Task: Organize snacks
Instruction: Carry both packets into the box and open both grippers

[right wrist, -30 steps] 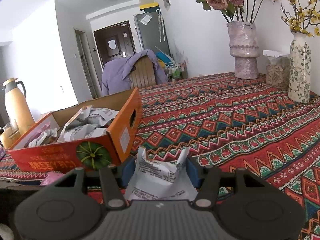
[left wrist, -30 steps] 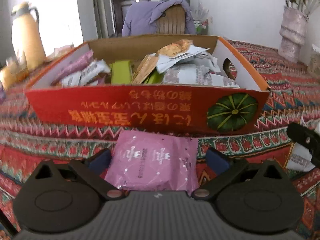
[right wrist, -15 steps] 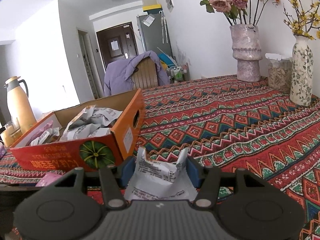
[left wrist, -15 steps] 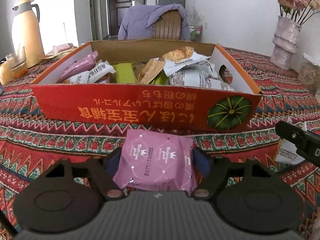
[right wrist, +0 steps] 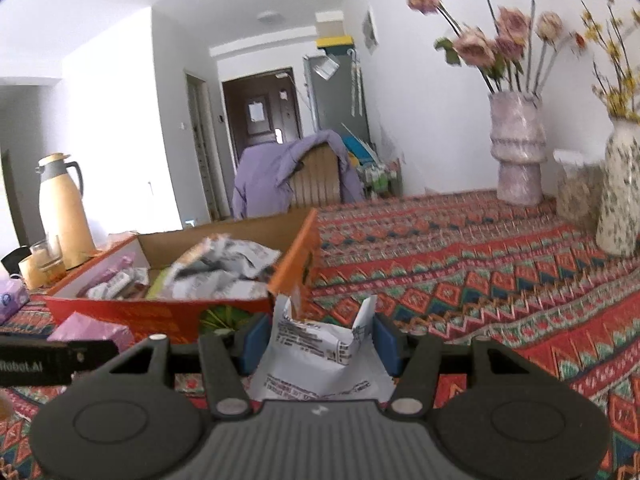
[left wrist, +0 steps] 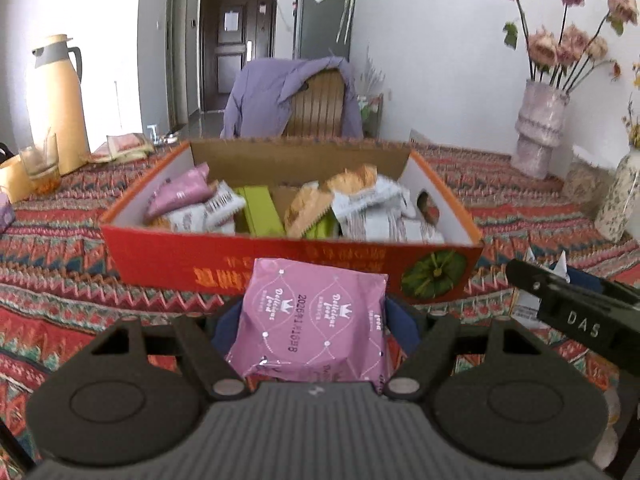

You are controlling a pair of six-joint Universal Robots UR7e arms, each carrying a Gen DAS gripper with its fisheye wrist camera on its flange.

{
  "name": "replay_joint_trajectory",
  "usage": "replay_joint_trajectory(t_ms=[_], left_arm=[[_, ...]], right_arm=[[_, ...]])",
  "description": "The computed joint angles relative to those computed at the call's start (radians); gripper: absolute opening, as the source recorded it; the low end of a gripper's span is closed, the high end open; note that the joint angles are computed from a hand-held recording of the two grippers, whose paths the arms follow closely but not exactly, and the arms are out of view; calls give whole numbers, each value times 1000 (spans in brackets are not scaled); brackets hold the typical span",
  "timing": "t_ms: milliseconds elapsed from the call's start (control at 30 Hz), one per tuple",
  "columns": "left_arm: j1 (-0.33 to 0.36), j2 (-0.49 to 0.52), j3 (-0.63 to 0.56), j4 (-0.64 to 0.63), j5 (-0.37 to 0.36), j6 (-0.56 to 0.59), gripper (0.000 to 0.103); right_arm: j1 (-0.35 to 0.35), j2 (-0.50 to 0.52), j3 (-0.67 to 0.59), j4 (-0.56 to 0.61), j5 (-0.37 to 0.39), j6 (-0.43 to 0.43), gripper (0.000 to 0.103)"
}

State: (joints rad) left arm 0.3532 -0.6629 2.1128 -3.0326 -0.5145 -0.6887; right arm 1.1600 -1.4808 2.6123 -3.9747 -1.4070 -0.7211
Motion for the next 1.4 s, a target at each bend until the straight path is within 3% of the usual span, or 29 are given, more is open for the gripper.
replay_joint_trajectory(t_ms=[333,667,867,1200,1400], left_arm=[[24,-39,-12,-194,56,172,76],[133,-37,-103,-296,71,325,76],[201,-29,-152,-306,57,361,76],[273,20,-250,-380,49,502,76],[301,34,-270,-352,35,505,77]], right_arm=[[196,39,-65,-5,-117,-20,56],[360,184,-230,42,-260,6,56],[409,277,-337,78,-320,8,56],[428,364,-448,135,-365,-6,56],[429,409,-482,152,-392,-19,57]])
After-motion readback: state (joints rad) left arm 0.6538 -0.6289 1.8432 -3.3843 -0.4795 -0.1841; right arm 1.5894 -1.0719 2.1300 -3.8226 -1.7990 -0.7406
